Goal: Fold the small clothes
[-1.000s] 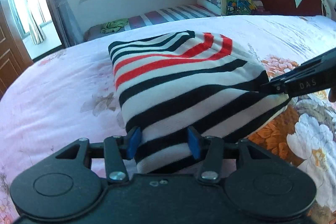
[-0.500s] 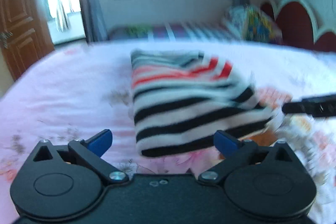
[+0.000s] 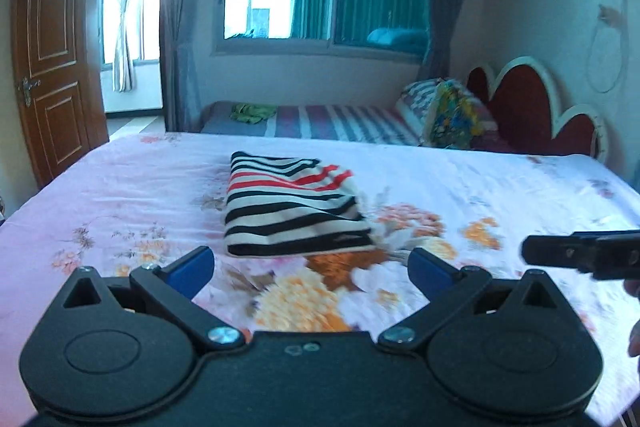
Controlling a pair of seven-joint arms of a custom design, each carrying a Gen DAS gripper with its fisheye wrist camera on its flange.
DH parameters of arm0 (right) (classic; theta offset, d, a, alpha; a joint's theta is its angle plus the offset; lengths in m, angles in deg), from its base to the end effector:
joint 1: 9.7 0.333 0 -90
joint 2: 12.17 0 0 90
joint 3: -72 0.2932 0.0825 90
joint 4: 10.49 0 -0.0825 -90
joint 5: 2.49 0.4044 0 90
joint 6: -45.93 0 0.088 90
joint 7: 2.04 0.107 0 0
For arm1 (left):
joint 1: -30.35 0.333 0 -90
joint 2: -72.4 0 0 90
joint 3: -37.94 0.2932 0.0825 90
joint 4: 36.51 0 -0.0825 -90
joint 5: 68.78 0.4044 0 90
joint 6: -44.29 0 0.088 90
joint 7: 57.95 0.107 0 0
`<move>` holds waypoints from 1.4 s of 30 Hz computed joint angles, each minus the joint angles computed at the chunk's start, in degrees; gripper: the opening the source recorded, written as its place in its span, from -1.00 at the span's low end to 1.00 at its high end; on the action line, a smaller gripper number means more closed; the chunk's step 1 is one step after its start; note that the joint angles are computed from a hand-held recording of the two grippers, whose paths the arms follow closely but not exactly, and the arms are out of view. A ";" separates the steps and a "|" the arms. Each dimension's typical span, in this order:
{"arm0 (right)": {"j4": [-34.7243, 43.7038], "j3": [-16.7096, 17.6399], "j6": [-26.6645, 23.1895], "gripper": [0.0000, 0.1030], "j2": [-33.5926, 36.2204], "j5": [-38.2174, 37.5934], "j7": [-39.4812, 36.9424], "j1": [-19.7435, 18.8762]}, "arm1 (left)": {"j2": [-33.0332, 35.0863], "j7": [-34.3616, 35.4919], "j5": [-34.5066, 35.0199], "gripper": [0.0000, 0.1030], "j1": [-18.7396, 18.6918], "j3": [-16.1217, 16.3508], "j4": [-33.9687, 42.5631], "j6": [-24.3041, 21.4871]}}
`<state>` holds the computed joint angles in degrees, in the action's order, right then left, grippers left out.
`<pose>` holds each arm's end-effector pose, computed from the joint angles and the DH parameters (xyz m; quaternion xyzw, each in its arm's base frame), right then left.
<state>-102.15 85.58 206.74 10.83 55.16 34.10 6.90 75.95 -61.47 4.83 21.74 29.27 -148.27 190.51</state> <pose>0.6540 0.3057 0.4490 -0.7643 0.4182 -0.0829 0.4838 0.5957 -0.1975 0.4673 -0.7215 0.4798 -0.2931 0.4040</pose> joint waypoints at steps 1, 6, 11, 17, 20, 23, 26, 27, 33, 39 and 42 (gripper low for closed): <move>-3.03 0.53 0.64 1.00 -2.44 1.22 -1.62 -0.44 | -1.32 -1.15 0.58 0.99 -0.56 -0.47 -1.19 -0.75; -14.42 0.66 2.50 1.00 -12.50 10.09 -11.32 -0.15 | -6.62 -2.80 1.84 0.99 -1.77 -3.03 -5.73 -3.27; -20.51 -1.76 4.92 1.00 -18.47 17.09 -18.53 2.69 | -10.86 -6.05 2.76 0.99 -1.80 -5.07 -9.15 -5.15; -22.87 -4.35 4.03 1.00 -21.61 22.20 -23.33 4.94 | -14.11 -6.91 3.44 0.99 -1.53 -6.79 -11.69 -6.70; -23.49 -5.03 3.52 1.00 -22.56 23.71 -25.03 5.59 | -15.17 -7.52 3.62 0.99 -1.20 -7.21 -12.58 -6.94; -23.57 -5.51 3.15 1.00 -22.80 24.21 -26.01 6.03 | -15.51 -7.86 3.82 0.99 -0.96 -7.64 -12.72 -7.45; -23.28 -5.79 2.51 1.00 -22.68 23.88 -25.86 6.17 | -16.10 -7.95 3.73 0.99 -0.91 -7.93 -13.15 -8.08; -23.23 -5.82 2.47 1.00 -22.65 23.86 -25.88 6.20 | -16.19 -8.02 3.71 0.99 -0.90 -8.04 -13.25 -8.29; -23.05 -6.13 1.55 1.00 -22.62 24.74 -27.04 6.00 | -15.65 -7.81 3.84 0.99 -1.02 -8.35 -12.62 -9.33; -22.73 -6.25 1.62 1.00 -22.66 25.91 -28.42 5.77 | -14.75 -7.94 4.99 0.99 -1.21 -8.17 -11.74 -9.18; -22.30 -6.44 1.39 1.00 -22.29 26.00 -28.36 5.49 | -14.32 -7.50 5.21 0.99 -1.33 -8.04 -11.30 -9.14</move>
<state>-124.45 79.14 208.12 -11.46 81.16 5.74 12.38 61.63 -68.97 10.04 20.41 21.23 -159.57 181.37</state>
